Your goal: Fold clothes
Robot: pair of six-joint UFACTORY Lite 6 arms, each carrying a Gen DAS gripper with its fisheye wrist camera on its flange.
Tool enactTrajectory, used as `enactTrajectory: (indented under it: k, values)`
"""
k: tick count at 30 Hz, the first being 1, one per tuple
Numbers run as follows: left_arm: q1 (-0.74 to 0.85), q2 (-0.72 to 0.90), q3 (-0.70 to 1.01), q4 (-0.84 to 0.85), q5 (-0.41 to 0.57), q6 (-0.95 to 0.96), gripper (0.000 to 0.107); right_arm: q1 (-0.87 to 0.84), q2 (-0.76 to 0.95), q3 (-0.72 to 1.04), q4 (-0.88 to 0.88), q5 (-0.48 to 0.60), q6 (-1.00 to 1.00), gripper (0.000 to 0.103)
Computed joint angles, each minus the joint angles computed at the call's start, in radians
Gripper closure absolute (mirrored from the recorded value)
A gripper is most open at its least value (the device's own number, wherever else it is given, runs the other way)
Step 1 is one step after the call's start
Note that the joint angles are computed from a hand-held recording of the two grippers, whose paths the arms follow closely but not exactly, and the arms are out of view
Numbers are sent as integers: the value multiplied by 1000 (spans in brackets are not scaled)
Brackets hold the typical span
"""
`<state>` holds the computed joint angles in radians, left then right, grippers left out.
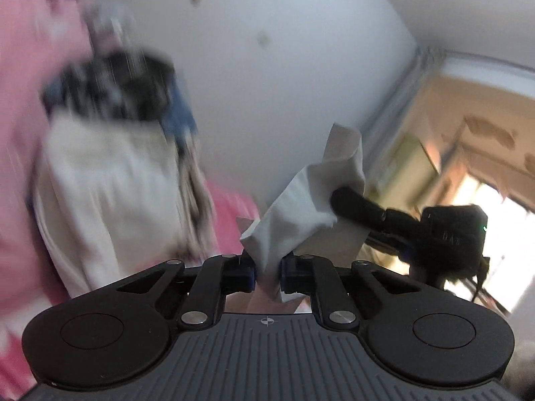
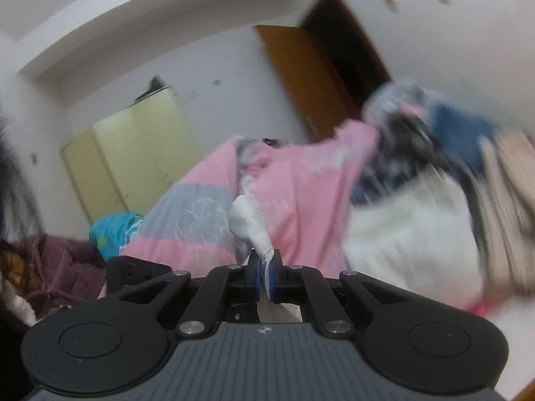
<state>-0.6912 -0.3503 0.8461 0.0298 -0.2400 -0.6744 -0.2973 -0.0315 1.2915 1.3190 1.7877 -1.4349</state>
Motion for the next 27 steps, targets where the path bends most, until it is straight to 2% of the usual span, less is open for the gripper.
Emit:
enactTrajectory:
  k: [2,7,14,23,25,27]
  values:
    - [44,-12,31,-98,3,104,96,128,50,131,33,-92,39,99]
    - [138,-38,62,-171,1,158,98,371,243,441,53,-259,160,99]
    - [276,-94,16,33,-36,-76,99,578,484,763,57,-343,247,99]
    - [436,-155,-86,327,-87,-383,100,752,696,968,-9,-418,263,99]
    - [461,-158,-101,375,-96,-429,100,778,697,934,-17,-454,236,99]
    - [478,-158,-120,387,-108,-439,100,788,658,828,-1,-493,180,99]
